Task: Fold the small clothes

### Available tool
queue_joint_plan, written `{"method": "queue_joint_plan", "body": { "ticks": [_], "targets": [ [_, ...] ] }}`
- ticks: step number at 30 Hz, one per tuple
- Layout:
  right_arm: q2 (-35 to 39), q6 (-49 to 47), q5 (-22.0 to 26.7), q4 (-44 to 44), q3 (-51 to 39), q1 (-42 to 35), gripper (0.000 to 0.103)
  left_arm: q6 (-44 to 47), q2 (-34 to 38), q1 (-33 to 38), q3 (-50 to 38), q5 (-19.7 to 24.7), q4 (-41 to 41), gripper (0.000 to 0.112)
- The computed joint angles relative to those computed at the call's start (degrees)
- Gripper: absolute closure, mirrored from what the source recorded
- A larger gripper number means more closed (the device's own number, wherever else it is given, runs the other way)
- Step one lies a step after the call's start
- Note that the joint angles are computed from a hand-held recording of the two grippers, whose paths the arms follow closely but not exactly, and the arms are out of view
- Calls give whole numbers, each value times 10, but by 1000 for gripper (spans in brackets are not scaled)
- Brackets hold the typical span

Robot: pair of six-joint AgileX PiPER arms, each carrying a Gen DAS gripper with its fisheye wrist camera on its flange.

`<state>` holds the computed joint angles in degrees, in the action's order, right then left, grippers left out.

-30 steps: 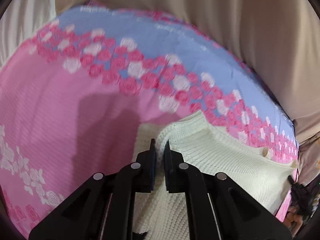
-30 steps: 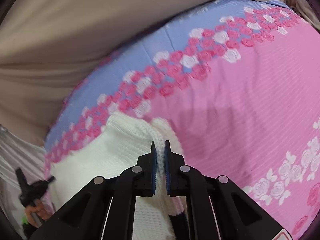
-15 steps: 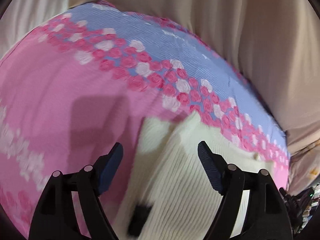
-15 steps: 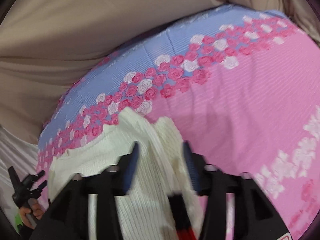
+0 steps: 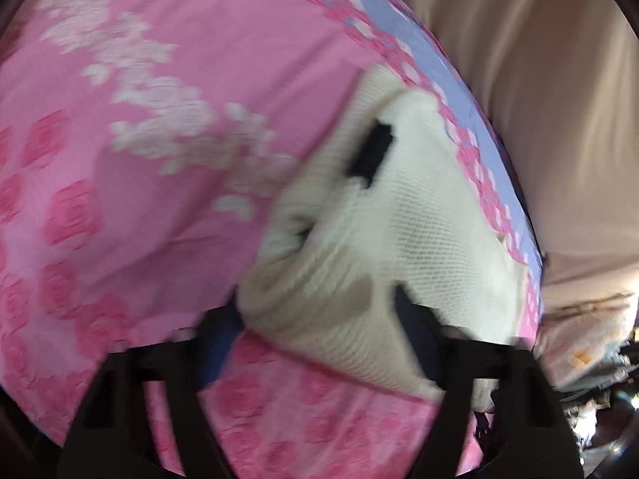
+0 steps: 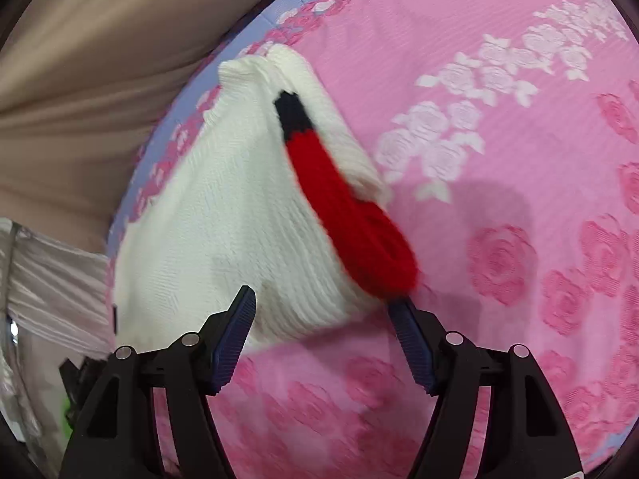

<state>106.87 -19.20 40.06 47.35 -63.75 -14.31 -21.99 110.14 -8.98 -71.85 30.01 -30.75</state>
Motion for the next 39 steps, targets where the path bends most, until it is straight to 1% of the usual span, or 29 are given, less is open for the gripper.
{"method": "queue_joint_plan", "body": {
  "ticks": [1, 2, 3, 4, 6, 9, 12, 14, 17, 18, 19, 20, 21, 22, 23, 24, 25, 26, 27, 29, 31, 32, 33, 34, 35, 36, 37, 38, 39],
  "targets": [
    [9, 16, -4, -4, -17, 9, 51, 11, 12, 4, -26, 23, -3, 94],
    [17, 33, -6, -10, -37, 16, 64, 19, 16, 9, -39, 39, -7, 95],
    [22, 54, -4, -24, -54, 20, 92, 3, 13, 12, -49, 53, 11, 96],
    [22, 81, 2, -43, -72, 21, 92, -6, 4, 14, -52, 62, 26, 97],
    [-5, 94, -4, -54, -65, 11, 94, -5, -29, 19, -31, 79, 40, 98],
    [-55, 87, 29, -85, -39, -27, 95, 39, -80, 39, 33, 110, 17, 99],
    [-114, 80, 68, -144, 26, -62, 95, 66, -121, 52, 106, 144, 8, 99],
    [-141, 63, 86, -166, 83, -93, 96, 76, -137, 54, 153, 151, 0, 99],
    [-165, 54, 85, -189, 158, -124, 96, 75, -151, 45, 207, 140, -14, 98],
    [-163, 43, 83, -186, 171, -129, 95, 80, -154, 44, 212, 129, -22, 98],
    [-156, 20, 82, -171, 179, -135, 93, 79, -154, 42, 206, 128, -20, 94],
    [-153, 15, 83, -167, 173, -134, 90, 62, -158, 35, 194, 131, -1, 90],
    [-149, 28, 91, -174, 160, -130, 85, 29, -164, 24, 167, 137, 41, 90],
    [-149, 42, 103, -185, 141, -126, 81, -8, -173, 11, 142, 137, 92, 82],
    [-155, 67, 104, -208, 119, -113, 79, -42, -181, -1, 113, 137, 145, 68],
    [-166, 86, 95, -229, 106, -99, 70, -69, -182, -11, 90, 137, 187, 60],
    [-184, 114, 78, -260, 97, -81, 59, -101, -181, -21, 62, 139, 231, 48],
    [-197, 137, 53, -286, 86, -64, 52, -113, -173, -26, 38, 134, 251, 41],
    [-198, 143, 35, -288, 74, -54, 44, -102, -149, -26, 5, 121, 249, 40],
    [-162, 114, 18, -244, 30, -37, 43, -45, -100, -20, -46, 113, 200, 38],
    [-113, 111, 5, -233, -13, -7, 43, -15, -29, -31, -111, 108, 175, 38],
    [-84, 94, -3, -217, -35, 8, 43, -2, 2, -36, -140, 114, 168, 38],
    [-62, 79, -9, -209, -50, 18, 43, 5, 47, -42, -185, 132, 172, 39],
    [-37, 88, -17, -216, -69, 38, 43, -10, 71, -52, -212, 149, 190, 47],
    [-1, 113, -11, -241, -107, 61, 43, -6, 86, -51, -217, 149, 189, 64],
    [25, 132, -7, -263, -135, 77, 43, 11, 103, -48, -225, 149, 172, 78],
    [35, 140, -10, -275, -142, 85, 51, 13, 117, -47, -238, 158, 162, 105],
    [51, 150, -15, -289, -151, 92, 63, 9, 117, -43, -233, 154, 149, 106],
    [60, 147, -7, -287, -158, 91, 95, 4, 94, -39, -206, 131, 133, 106]
  ]
}}
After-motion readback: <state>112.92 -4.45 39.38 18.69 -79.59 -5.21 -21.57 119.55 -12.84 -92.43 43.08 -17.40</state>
